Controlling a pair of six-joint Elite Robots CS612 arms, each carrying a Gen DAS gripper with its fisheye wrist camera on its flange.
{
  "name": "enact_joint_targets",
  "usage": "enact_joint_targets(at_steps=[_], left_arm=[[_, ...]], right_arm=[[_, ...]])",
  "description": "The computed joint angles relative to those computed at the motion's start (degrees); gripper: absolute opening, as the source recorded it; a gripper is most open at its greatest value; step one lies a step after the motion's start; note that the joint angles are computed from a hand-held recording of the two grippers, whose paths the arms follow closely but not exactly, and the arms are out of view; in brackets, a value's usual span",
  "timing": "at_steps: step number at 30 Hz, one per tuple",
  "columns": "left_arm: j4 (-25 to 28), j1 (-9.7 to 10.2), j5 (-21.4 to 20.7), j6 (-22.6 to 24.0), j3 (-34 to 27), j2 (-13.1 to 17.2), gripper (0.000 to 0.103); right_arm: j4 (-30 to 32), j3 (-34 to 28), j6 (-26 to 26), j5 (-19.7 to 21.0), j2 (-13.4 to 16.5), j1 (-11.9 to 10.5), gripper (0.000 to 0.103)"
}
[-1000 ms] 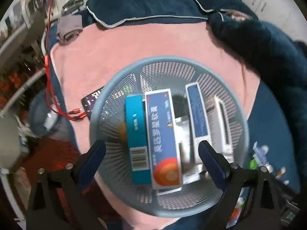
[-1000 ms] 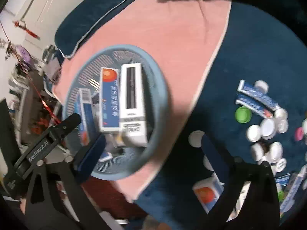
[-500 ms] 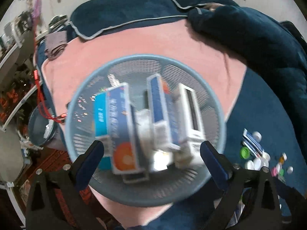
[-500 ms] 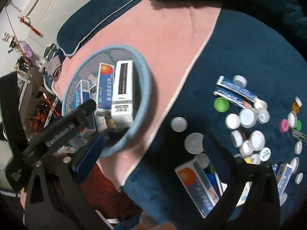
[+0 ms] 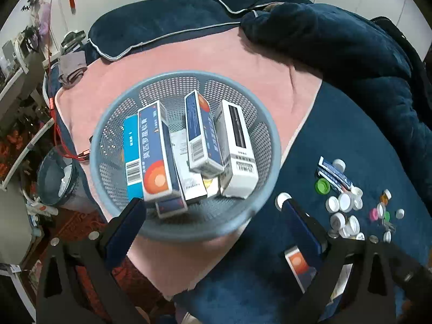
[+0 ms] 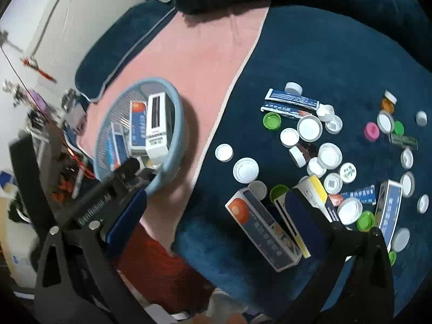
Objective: Organize objects
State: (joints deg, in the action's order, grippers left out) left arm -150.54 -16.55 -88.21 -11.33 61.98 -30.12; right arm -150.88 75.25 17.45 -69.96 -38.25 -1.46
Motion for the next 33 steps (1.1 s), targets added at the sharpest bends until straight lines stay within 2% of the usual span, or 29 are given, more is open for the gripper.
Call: enact_joint_targets(at_steps=[4, 7, 10, 14, 18, 22, 25, 28, 30, 31, 32, 33], left_arm=[[-0.6, -0.19, 0.4, -0.2, 1.7, -0.9, 0.101], [-0.3, -0.42, 0.1, 0.2, 2.2, -1.1, 0.101], [0.5, -0.9, -2.0, 1.1, 3.1, -1.3, 0.101], [3.8, -1.55, -6.3, 2.2, 3.7, -1.1, 0.101], [8.6, -2.33, -8.2, 2.7, 3.4, -0.4, 0.101], [12.4, -2.6, -7.9, 1.6, 2.0, 0.7, 0.101], [13.7, -2.58, -7.6, 0.9, 1.2, 1.3, 0.101], [14.8, -2.48, -7.0, 0.2, 0.6, 1.8, 0.101], [15.3, -2.46, -6.7, -0.4, 0.3, 2.0, 0.101], [15.5, -2.42, -6.9, -0.5, 0.3, 2.0, 0.101], [15.6, -2.45, -7.2, -0.7, 0.4, 2.0, 0.101], [15.7, -2.51, -7.3, -0.6, 0.4, 2.0, 0.101]], right_arm=[[-2.0, 2.1, 2.5, 1.7, -0.9, -1.0, 0.103], [-2.8, 3.6, 3.8, 1.2, -1.6, -1.7, 0.103], [-1.6, 4.9, 3.8, -2.3, -2.1, -2.1, 0.103], [5.4, 3.9, 3.1, -9.1, -1.3, -2.0, 0.103], [11.8, 1.8, -2.1, -17.4, 0.5, -0.8, 0.103], [12.2, 0.4, -8.5, -19.6, 2.3, 0.0, 0.103], [12.6, -1.2, -12.8, -23.5, 3.7, 1.1, 0.103], [13.6, -2.4, -16.4, -24.1, 4.8, 1.5, 0.101], [13.2, -2.6, -18.2, -25.3, 5.3, 1.8, 0.097], [13.2, -2.6, -18.5, -25.2, 5.4, 1.8, 0.079], [14.0, -2.6, -18.3, -25.0, 5.4, 1.6, 0.074], [13.4, -2.2, -18.0, -24.3, 5.2, 1.4, 0.073]])
